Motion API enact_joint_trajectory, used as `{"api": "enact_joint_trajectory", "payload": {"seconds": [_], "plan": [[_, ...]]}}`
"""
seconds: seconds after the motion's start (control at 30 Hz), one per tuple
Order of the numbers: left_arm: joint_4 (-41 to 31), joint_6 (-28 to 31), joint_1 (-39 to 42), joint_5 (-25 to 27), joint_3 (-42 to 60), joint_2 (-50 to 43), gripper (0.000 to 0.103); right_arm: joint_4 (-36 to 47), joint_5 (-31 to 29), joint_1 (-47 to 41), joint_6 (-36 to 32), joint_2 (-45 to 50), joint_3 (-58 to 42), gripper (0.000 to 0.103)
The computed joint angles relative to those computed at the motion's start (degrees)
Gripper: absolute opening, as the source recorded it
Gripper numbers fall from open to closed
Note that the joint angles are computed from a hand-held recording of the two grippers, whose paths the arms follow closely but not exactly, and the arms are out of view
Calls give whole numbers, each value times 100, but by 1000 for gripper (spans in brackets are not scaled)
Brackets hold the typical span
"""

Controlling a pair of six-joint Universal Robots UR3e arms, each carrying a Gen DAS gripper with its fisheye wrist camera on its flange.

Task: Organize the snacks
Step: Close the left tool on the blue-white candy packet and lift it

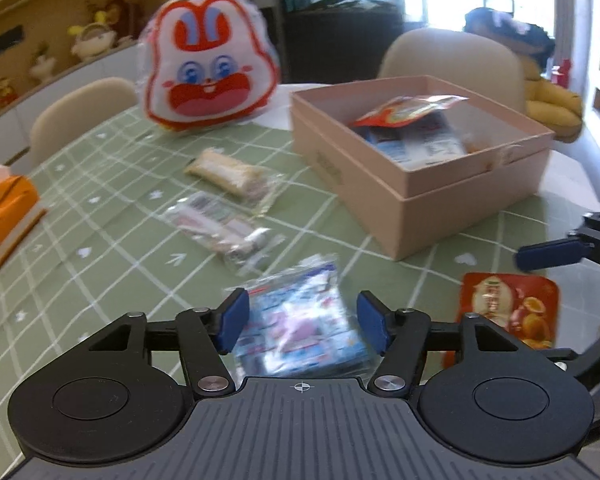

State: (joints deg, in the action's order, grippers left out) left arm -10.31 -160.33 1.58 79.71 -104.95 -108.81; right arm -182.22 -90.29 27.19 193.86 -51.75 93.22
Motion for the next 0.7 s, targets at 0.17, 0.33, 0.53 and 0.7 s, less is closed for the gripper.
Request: {"api": "enact_joint_trajectory", "payload": {"seconds": [0.17,0.33,0.53,0.7], "plan": [[-215,-86,13,179,127,-1,68,-118,166,-78,39,-34,105,97],[-230,-256,125,115,126,-22,71,-148,195,-87,65,-42,130,97],[232,-476,561,-470,-510,230,72,-120,180,-90,30,-57,134,97],[509,-544,797,-800,-826,305,74,-42,124,-50,4,-51,78,98]]}}
